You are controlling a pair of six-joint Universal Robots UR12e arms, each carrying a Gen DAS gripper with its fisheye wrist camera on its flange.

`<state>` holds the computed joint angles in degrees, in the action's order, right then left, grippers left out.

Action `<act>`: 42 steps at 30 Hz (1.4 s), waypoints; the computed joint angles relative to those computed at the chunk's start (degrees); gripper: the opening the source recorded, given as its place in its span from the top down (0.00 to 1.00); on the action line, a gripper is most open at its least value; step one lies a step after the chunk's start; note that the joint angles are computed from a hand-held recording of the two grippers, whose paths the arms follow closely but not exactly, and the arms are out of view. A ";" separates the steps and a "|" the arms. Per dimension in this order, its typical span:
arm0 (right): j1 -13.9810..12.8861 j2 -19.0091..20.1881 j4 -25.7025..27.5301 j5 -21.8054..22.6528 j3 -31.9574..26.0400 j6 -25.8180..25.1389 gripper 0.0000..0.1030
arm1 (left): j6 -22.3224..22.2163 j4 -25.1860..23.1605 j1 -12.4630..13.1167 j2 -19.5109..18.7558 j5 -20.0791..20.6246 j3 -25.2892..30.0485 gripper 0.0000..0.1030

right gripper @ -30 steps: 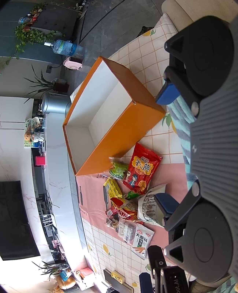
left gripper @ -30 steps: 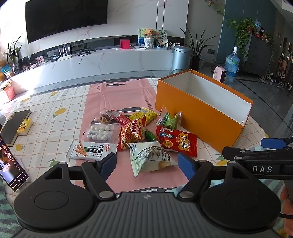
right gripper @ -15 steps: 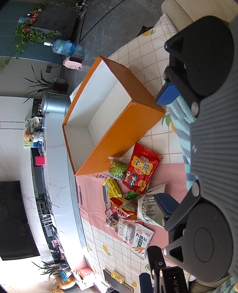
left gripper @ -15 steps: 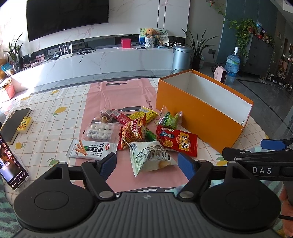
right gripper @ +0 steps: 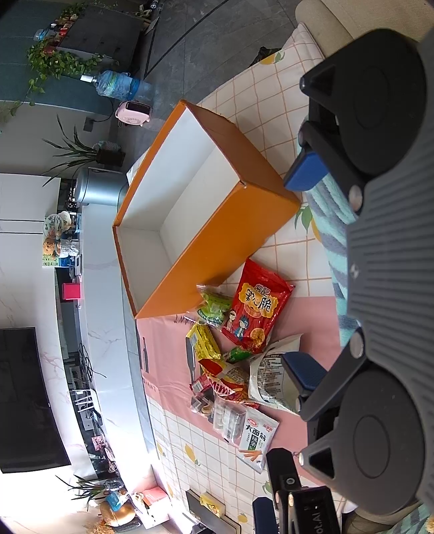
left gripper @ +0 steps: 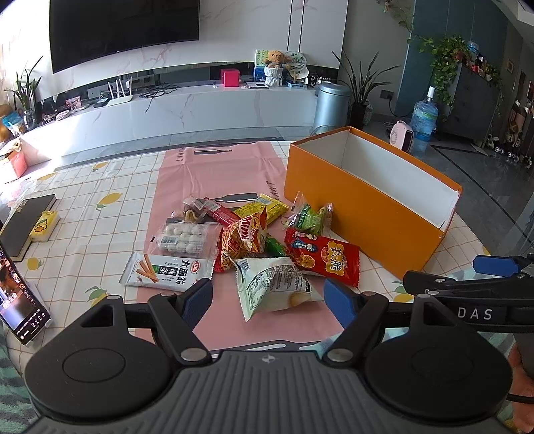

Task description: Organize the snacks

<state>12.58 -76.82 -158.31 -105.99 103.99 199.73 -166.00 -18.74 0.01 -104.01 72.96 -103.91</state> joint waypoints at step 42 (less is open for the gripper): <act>-3.44 14.30 7.39 13.08 -12.91 -28.96 0.24 | -11.91 -14.11 1.92 -12.76 -9.71 11.75 0.12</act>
